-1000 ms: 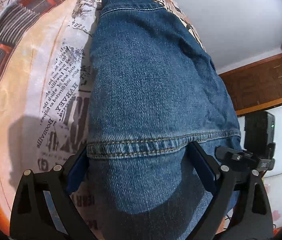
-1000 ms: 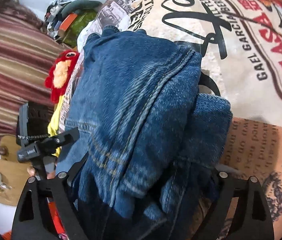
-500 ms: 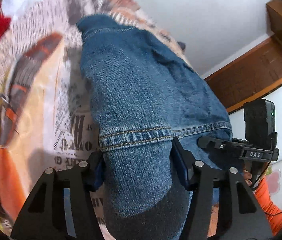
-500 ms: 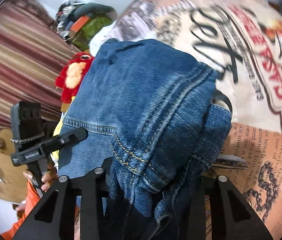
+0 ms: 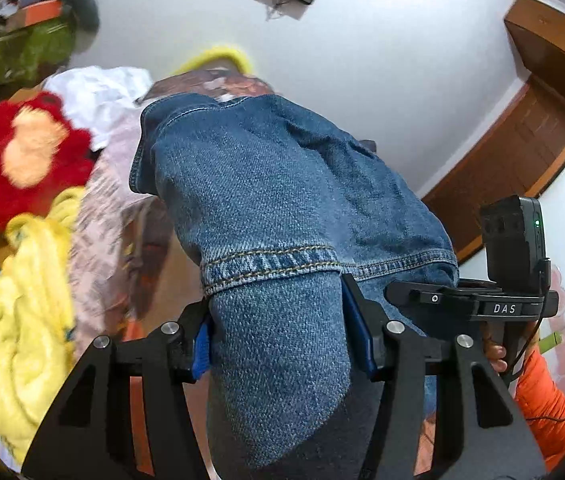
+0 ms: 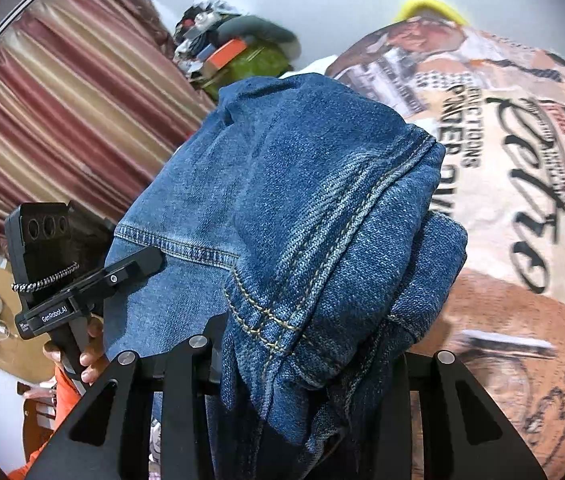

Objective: Fold large clothes

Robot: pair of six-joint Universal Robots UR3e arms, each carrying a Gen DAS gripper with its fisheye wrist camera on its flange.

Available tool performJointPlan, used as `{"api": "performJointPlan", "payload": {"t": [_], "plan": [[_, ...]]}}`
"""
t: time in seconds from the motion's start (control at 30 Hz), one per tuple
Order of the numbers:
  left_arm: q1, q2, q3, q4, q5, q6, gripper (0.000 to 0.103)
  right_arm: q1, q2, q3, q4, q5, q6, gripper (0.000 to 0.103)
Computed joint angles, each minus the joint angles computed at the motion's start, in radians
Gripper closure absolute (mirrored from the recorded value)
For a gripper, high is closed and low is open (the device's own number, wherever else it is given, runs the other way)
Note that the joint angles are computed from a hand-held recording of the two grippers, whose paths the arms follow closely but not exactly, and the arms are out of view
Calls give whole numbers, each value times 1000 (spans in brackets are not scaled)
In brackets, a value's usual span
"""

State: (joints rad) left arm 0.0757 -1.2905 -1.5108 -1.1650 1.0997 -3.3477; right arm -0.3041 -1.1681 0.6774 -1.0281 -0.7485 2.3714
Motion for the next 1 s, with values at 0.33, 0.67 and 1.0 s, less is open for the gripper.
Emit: {"api": "performJointPlan", "payload": {"t": [0.33,0.67,1.0], "plan": [[330,345,-463,-204,-118,203,48,241,48,294,-323,-135,192,68],[449,527,-794,-144,-132,300,32,303,146,371,-493,-193,175,59],[273,505,-726,-80,32,105,31,236,14,527,-577,-243,116,35]]}}
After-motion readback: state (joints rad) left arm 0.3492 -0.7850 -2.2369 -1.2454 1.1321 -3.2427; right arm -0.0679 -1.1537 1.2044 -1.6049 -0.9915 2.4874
